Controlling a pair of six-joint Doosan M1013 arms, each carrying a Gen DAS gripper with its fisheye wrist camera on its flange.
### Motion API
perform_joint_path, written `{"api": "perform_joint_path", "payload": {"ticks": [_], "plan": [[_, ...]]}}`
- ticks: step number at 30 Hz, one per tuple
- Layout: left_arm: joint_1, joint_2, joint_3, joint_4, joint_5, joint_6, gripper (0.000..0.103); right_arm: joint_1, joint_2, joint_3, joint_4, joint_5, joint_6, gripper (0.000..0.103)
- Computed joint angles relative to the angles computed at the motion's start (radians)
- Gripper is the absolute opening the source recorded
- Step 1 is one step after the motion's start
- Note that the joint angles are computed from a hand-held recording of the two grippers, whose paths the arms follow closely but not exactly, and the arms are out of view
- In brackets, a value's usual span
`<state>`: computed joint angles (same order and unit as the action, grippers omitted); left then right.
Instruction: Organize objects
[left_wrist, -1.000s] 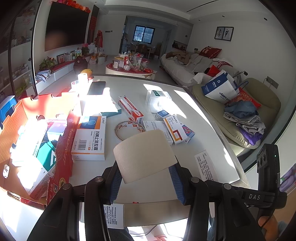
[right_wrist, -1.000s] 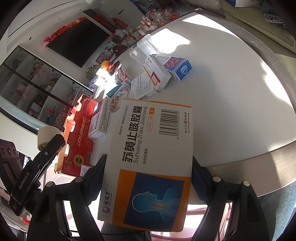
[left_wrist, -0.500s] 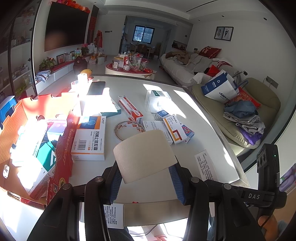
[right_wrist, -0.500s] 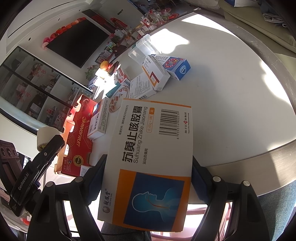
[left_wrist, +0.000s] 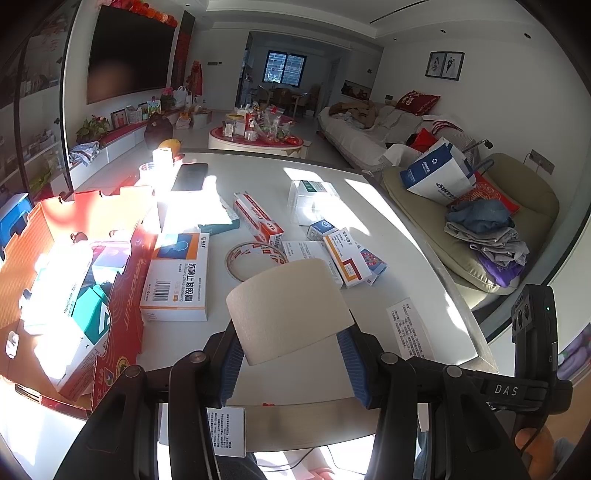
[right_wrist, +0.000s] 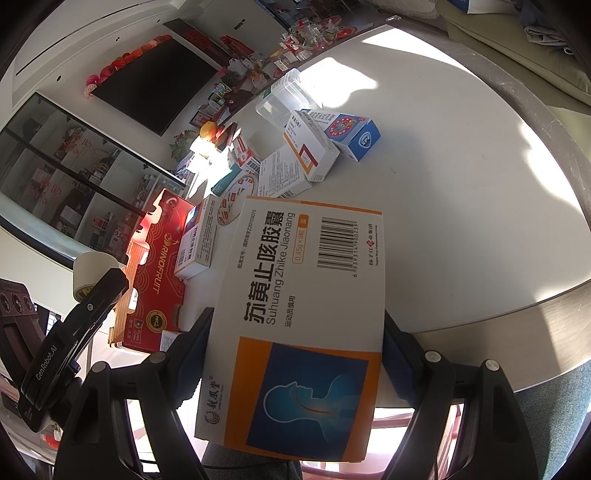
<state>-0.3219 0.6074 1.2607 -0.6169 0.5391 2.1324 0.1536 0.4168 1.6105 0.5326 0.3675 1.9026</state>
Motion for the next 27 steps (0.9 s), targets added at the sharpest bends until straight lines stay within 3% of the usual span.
{"api": "perform_joint_path", "payload": {"ticks": [27], "plan": [[0.001, 0.006, -0.015, 0.025, 0.011, -0.015, 0.052, -0.001, -0.002, 0.001, 0.003, 0.001, 0.006, 0.082]]}}
